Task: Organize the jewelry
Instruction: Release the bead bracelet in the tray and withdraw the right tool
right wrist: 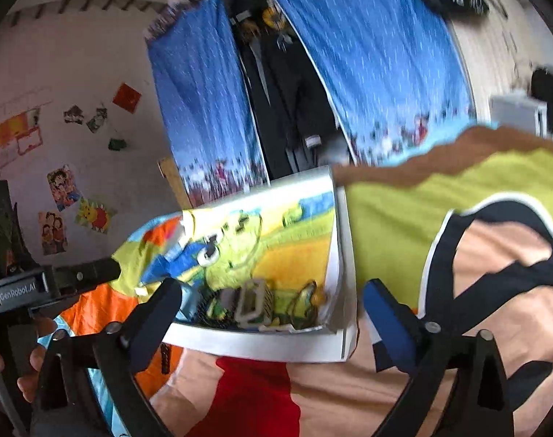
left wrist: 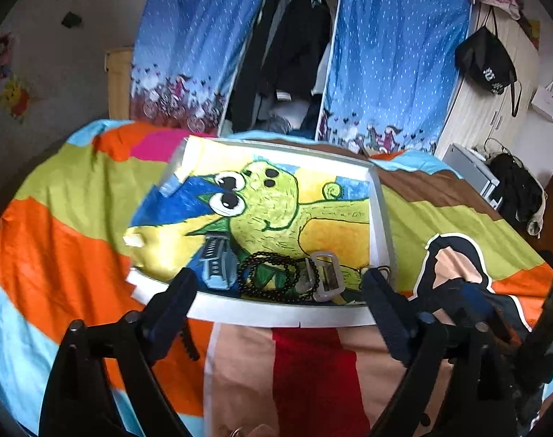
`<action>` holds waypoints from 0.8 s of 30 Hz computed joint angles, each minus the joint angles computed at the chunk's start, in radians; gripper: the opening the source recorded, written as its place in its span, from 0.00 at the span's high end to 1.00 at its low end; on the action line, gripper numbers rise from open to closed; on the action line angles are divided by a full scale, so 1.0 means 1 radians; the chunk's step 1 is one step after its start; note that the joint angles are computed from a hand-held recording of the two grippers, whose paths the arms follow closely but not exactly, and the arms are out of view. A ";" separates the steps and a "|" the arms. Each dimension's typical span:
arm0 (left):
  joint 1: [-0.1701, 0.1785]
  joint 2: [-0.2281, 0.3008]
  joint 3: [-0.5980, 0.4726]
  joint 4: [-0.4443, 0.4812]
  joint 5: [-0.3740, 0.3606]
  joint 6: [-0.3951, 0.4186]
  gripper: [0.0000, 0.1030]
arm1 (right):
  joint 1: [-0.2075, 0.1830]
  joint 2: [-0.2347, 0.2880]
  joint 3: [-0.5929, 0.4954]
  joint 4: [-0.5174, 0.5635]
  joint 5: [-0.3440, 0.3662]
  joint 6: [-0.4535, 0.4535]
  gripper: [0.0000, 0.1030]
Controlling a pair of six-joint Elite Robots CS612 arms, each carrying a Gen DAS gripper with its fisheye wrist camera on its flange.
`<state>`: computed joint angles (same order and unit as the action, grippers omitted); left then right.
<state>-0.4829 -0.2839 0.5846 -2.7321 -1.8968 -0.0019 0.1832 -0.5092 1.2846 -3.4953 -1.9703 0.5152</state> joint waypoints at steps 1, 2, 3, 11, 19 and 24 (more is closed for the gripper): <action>0.003 -0.021 0.043 -0.040 0.003 -0.003 0.07 | 0.009 -0.001 0.003 -0.022 -0.022 -0.019 0.01; 0.005 -0.037 0.078 -0.074 0.006 -0.006 0.06 | 0.016 -0.001 0.004 -0.035 -0.036 -0.034 0.00; 0.009 -0.058 0.122 -0.116 0.008 -0.007 0.06 | 0.025 -0.002 0.006 -0.049 -0.058 -0.051 0.00; 0.037 -0.177 0.377 -0.340 0.035 0.003 0.04 | 0.094 0.000 0.021 -0.185 -0.194 -0.168 0.00; 0.067 -0.259 0.568 -0.478 0.063 0.055 0.02 | 0.149 0.007 0.015 -0.219 -0.262 -0.221 0.00; 0.087 -0.292 0.658 -0.546 0.071 0.077 0.02 | 0.177 0.000 0.026 -0.191 -0.269 -0.217 0.00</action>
<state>-0.3957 -0.5754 1.2431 -3.2778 -1.8258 0.0749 0.3600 -0.5087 1.3107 -3.6868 -2.2391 0.2981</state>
